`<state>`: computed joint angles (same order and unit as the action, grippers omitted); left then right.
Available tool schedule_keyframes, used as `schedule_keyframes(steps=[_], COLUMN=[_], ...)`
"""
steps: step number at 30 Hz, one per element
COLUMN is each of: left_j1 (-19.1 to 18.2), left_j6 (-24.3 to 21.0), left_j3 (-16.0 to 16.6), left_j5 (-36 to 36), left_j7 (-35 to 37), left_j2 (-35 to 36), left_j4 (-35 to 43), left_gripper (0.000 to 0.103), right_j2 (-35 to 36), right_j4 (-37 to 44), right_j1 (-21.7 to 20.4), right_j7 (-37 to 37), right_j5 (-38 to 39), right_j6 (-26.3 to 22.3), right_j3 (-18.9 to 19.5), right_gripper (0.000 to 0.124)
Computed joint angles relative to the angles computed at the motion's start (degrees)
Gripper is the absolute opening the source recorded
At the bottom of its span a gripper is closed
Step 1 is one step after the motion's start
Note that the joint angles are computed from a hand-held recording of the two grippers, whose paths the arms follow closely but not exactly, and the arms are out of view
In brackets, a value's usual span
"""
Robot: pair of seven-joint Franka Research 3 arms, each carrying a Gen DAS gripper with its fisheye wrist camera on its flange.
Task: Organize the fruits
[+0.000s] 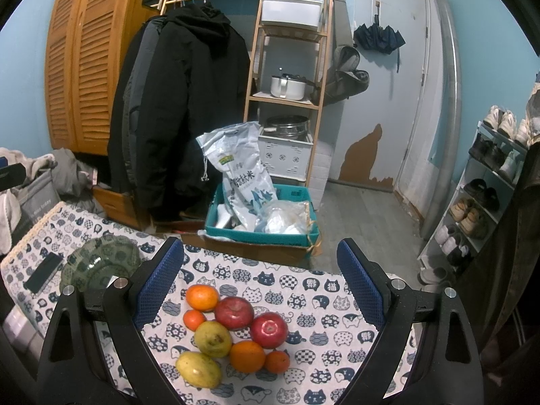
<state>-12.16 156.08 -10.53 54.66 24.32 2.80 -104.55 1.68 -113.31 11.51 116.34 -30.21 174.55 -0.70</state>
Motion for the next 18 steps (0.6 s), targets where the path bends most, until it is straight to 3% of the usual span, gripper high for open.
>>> schedule_keyframes(steps=[18], left_j1=[-0.1], left_j6=[0.0], left_j3=[-0.1], left_j5=[-0.1], left_j7=[0.0], left_j2=[-0.2], left_j4=[-0.1], left_gripper=[0.102], right_j2=[-0.1], right_j4=[0.0], right_j1=[0.1], right_j7=[0.9], right_j5=[-1.0], right_j6=[-0.1], right_j3=[0.0], right_gripper=[0.091])
